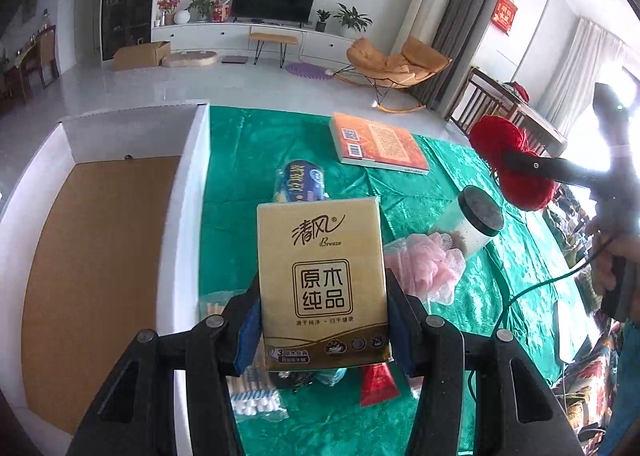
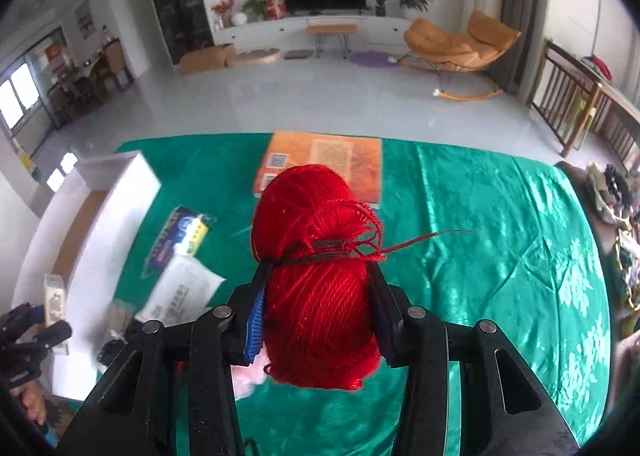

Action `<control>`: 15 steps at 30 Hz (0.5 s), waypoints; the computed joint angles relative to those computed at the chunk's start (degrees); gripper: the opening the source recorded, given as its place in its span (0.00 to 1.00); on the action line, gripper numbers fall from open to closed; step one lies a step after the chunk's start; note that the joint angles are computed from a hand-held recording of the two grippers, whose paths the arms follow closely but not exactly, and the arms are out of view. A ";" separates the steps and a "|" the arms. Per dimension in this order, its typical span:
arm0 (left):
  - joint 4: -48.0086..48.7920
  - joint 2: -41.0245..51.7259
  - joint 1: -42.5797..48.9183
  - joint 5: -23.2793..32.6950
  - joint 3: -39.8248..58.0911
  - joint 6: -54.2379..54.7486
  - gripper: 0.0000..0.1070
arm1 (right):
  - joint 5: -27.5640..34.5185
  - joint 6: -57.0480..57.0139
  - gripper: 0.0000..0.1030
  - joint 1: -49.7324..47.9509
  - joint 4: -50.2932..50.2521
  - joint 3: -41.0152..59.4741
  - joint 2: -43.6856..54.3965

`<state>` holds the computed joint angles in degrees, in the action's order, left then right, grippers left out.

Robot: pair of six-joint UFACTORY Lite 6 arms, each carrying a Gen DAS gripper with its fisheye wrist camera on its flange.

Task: Organize soft objects
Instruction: 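Carry the red yarn with the right gripper into the white box and release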

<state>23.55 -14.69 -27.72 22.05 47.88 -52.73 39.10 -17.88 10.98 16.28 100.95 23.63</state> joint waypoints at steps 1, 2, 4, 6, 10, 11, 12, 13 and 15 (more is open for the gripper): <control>-1.01 -3.24 1.53 0.89 -2.53 1.41 0.49 | 0.25 0.15 0.45 2.84 1.32 -1.29 -1.45; -1.77 -6.96 2.93 2.23 -5.39 2.50 0.49 | -0.17 0.61 0.45 6.15 2.66 -3.14 -2.83; -5.47 -14.67 7.63 5.59 -10.39 8.21 0.49 | -1.20 0.67 0.45 12.99 7.40 -5.18 -3.60; -6.96 -22.30 12.20 9.98 -14.59 12.40 0.49 | -2.12 0.63 0.45 19.91 12.70 -4.87 -1.97; -5.39 -36.46 21.42 18.72 -20.99 17.65 0.51 | -3.30 0.43 0.46 31.90 22.09 2.06 5.69; -5.19 -39.00 23.98 19.98 -22.33 18.81 0.54 | -3.18 0.34 0.49 34.09 24.18 5.05 8.55; -6.33 -40.86 27.54 20.50 -23.48 21.56 0.67 | -2.78 -0.25 0.56 35.95 26.59 8.50 11.76; -7.67 -42.07 30.88 20.58 -24.44 24.09 0.76 | -2.25 0.19 0.61 37.38 27.81 11.97 14.75; -8.44 -45.63 34.10 20.61 -26.29 25.17 0.90 | -2.61 2.46 0.71 39.06 27.48 15.67 18.04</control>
